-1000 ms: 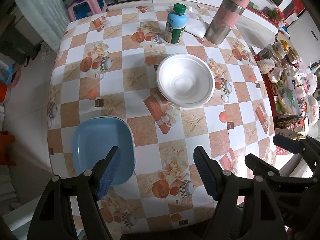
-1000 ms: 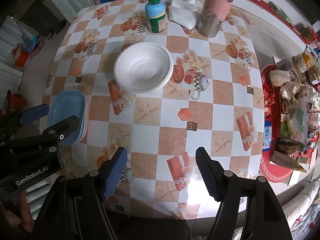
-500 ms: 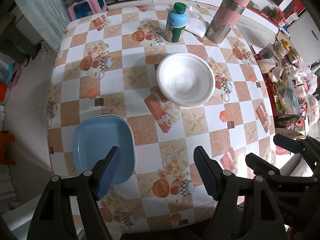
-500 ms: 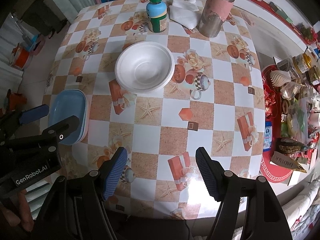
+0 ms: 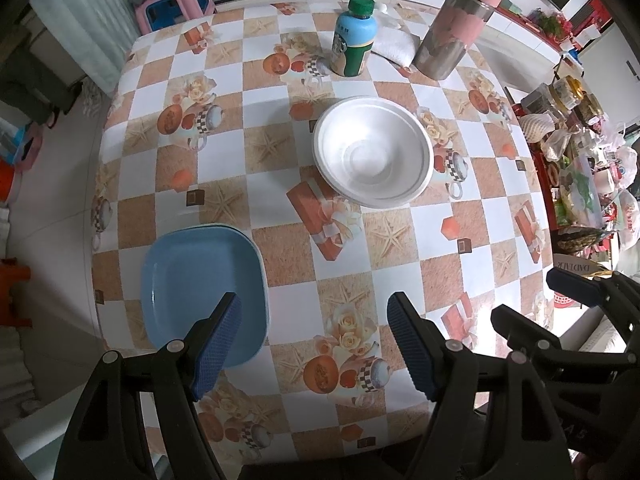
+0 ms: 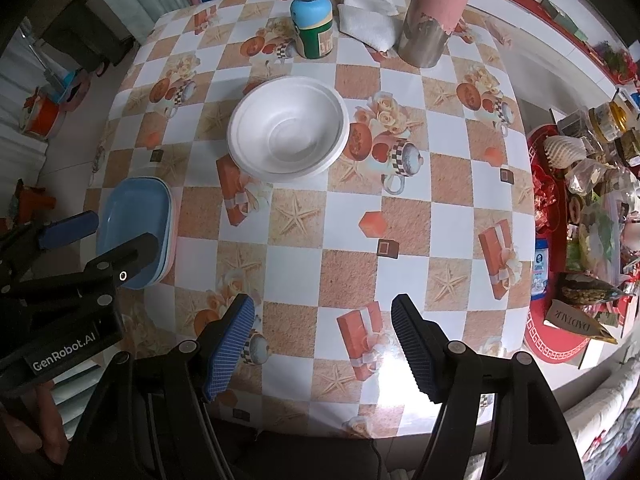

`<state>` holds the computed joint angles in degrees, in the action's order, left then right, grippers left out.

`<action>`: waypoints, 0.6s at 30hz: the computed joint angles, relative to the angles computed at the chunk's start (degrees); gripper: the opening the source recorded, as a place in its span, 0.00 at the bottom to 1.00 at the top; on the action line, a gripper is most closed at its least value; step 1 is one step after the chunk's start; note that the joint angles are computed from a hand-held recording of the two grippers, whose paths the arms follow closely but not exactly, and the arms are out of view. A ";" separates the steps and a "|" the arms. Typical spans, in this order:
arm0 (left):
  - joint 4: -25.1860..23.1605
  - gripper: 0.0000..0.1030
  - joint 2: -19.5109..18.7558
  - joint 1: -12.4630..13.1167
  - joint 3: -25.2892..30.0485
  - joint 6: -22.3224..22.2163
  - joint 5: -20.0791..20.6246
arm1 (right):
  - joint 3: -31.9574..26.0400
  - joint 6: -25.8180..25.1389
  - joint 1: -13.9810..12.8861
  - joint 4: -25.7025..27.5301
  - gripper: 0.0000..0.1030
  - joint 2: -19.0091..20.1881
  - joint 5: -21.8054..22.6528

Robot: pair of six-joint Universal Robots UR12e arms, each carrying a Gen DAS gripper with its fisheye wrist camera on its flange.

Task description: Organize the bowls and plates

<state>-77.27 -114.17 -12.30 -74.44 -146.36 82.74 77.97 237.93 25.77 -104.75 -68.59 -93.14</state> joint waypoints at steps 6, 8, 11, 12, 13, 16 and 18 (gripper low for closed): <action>-0.65 0.76 -0.53 -0.35 0.58 -0.26 0.59 | 0.64 -0.15 -0.51 -0.37 0.70 -0.19 0.93; -0.83 0.76 -0.72 -0.45 0.79 -0.26 0.77 | 0.80 -0.34 -0.72 -0.43 0.70 -0.26 1.23; -1.24 0.76 -1.14 -0.57 1.31 -0.40 0.86 | 0.96 -0.42 -0.87 -0.61 0.70 -0.33 1.31; -1.52 0.76 -1.39 -0.63 1.66 -0.58 0.88 | 1.08 -0.36 -0.94 -0.77 0.70 -0.37 1.35; -1.72 0.76 -1.64 -0.70 2.01 -0.76 0.80 | 1.23 -0.32 -1.12 -0.97 0.70 -0.43 1.38; -1.13 0.76 -2.66 -1.25 3.18 -1.32 1.05 | 1.99 0.18 -1.72 -2.29 0.70 -0.84 1.00; -0.96 0.76 -3.53 -1.69 4.22 -1.53 1.20 | 2.67 0.42 -2.19 -3.68 0.70 -1.10 0.26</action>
<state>-78.24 -117.70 -13.99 -70.22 -147.88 83.94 80.64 238.35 23.57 -108.43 -69.68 -92.89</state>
